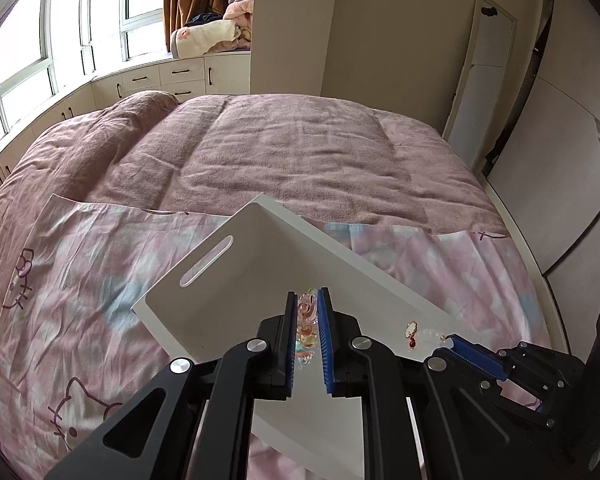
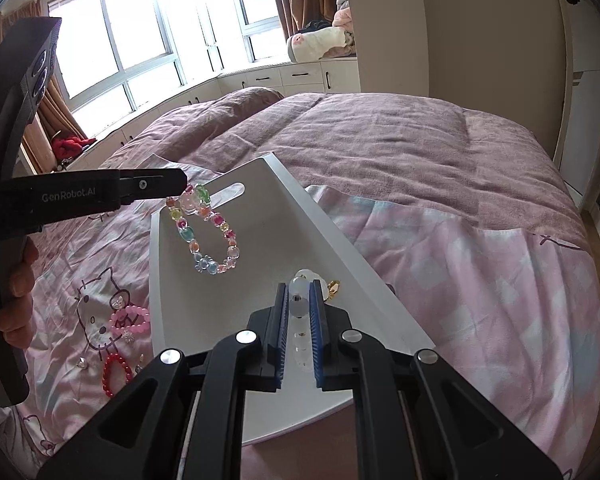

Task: Organize jewelry
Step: 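Release multicolour bracelet into white box with left tool while right tool releases white bracelet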

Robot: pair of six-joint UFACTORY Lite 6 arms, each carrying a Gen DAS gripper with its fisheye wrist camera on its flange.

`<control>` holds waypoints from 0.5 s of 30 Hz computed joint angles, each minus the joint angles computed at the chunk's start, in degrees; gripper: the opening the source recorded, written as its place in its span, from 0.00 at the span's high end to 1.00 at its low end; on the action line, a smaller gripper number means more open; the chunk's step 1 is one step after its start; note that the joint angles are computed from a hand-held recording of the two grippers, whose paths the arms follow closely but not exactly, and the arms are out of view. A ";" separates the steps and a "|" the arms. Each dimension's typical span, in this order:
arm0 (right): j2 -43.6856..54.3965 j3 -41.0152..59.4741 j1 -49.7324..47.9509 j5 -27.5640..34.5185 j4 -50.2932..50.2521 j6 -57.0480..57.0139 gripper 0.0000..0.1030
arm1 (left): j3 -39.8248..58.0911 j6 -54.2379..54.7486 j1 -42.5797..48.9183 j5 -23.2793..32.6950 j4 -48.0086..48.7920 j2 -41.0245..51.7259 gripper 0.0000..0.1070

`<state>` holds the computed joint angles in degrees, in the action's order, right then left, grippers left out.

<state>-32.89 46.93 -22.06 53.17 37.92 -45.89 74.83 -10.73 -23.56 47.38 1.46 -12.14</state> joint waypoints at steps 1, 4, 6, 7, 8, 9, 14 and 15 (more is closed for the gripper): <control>0.42 -0.71 0.10 -0.66 0.17 -0.40 0.89 | -0.88 -1.45 -0.56 -0.99 1.05 0.67 0.86; 1.71 -2.49 1.93 -3.16 -0.01 -0.05 0.89 | -3.20 -5.01 -1.09 -3.13 3.90 2.91 0.85; 1.97 -3.54 3.81 -4.74 -0.65 0.94 0.88 | -5.10 -6.16 -0.91 -4.12 5.63 3.91 0.85; 2.15 -3.82 4.81 -5.61 -1.02 1.59 0.88 | -5.70 -6.56 -0.75 -4.28 6.14 4.34 0.85; 1.89 -4.15 5.61 -6.51 -1.46 2.49 0.88 | -6.46 -5.74 0.07 -4.73 5.11 4.48 0.85; 1.94 -4.17 6.09 -6.88 -1.65 3.11 0.86 | -7.21 -4.54 0.94 -5.20 3.90 4.27 0.83; -1.51 -4.16 7.74 -9.20 -3.46 6.45 0.35 | -8.26 -2.87 1.77 -5.17 5.12 1.39 0.34; -2.51 -3.92 8.02 -9.47 -4.05 6.84 0.35 | -7.68 -2.71 1.47 -4.49 6.36 0.82 0.30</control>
